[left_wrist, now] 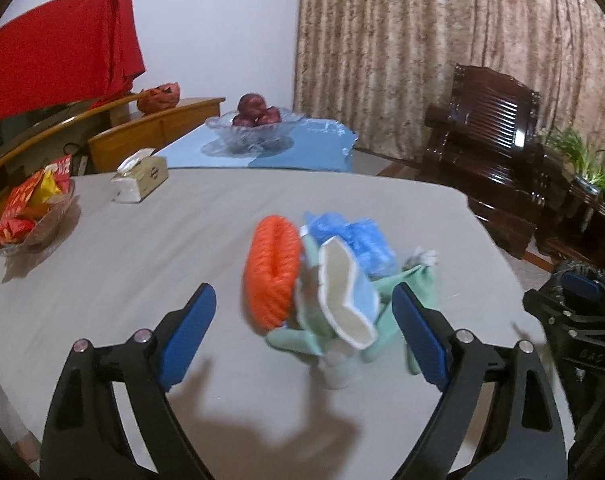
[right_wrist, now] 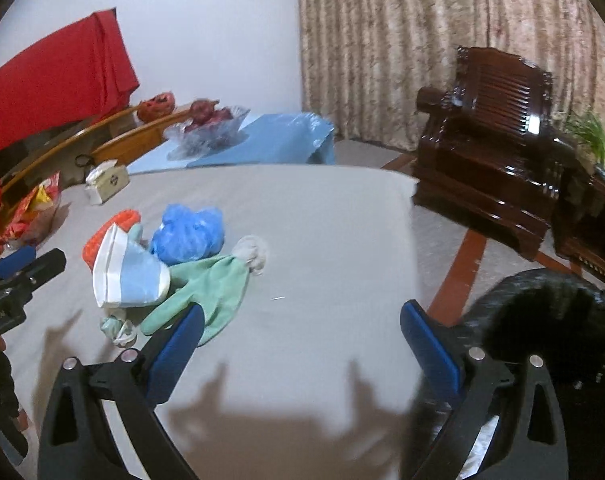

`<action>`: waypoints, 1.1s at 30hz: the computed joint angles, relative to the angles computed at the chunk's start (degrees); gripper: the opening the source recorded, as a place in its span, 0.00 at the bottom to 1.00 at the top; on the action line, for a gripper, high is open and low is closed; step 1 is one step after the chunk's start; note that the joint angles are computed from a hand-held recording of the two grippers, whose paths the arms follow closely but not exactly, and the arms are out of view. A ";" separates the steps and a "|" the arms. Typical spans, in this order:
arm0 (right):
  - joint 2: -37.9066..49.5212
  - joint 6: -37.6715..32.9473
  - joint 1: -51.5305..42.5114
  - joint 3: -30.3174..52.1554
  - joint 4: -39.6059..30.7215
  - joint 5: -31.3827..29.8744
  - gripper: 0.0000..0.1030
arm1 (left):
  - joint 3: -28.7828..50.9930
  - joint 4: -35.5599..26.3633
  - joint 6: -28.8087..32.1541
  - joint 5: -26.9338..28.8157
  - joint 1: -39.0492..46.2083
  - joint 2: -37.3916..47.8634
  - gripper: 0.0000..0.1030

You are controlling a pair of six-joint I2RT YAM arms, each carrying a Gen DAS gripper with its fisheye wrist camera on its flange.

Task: Collect trash
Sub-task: 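Move both tools back to the table and grasp the orange foam net with the left tool, then grasp the white face mask with the right tool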

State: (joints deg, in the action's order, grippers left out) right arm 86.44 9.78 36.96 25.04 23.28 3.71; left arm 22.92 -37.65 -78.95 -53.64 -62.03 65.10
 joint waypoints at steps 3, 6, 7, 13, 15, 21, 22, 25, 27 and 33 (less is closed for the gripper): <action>4.57 0.59 1.67 2.31 1.05 -0.01 0.91 | -2.96 1.95 1.51 1.07 2.23 -2.42 0.83; 8.57 0.93 3.52 4.79 1.57 0.84 0.90 | -5.88 5.08 4.75 2.19 5.43 -4.77 0.82; 9.52 1.01 4.08 5.49 1.62 1.23 0.90 | -6.28 5.46 4.85 2.38 5.77 -4.80 0.81; 13.17 0.67 6.19 7.98 1.98 2.75 0.89 | -11.33 16.88 15.09 6.99 13.79 -6.27 0.77; 13.95 0.67 6.19 8.54 1.89 2.80 0.88 | -12.69 21.84 18.89 8.65 16.91 -5.50 0.76; 15.07 0.45 6.63 9.79 1.40 3.27 0.87 | -15.62 36.61 29.38 14.96 26.12 -1.05 0.68; 15.18 0.38 6.62 9.94 1.30 3.27 0.87 | -15.77 38.78 30.73 16.23 27.61 0.14 0.66; 15.32 0.39 6.67 10.12 1.25 3.27 0.87 | -16.27 44.16 34.29 19.26 31.08 3.00 0.56; 15.42 0.29 6.72 10.33 1.05 3.32 0.87 | -16.83 47.20 35.98 21.13 32.66 4.16 0.45; 15.79 0.74 7.65 10.95 1.22 3.84 0.87 | -17.71 47.10 35.95 20.32 31.74 2.04 0.22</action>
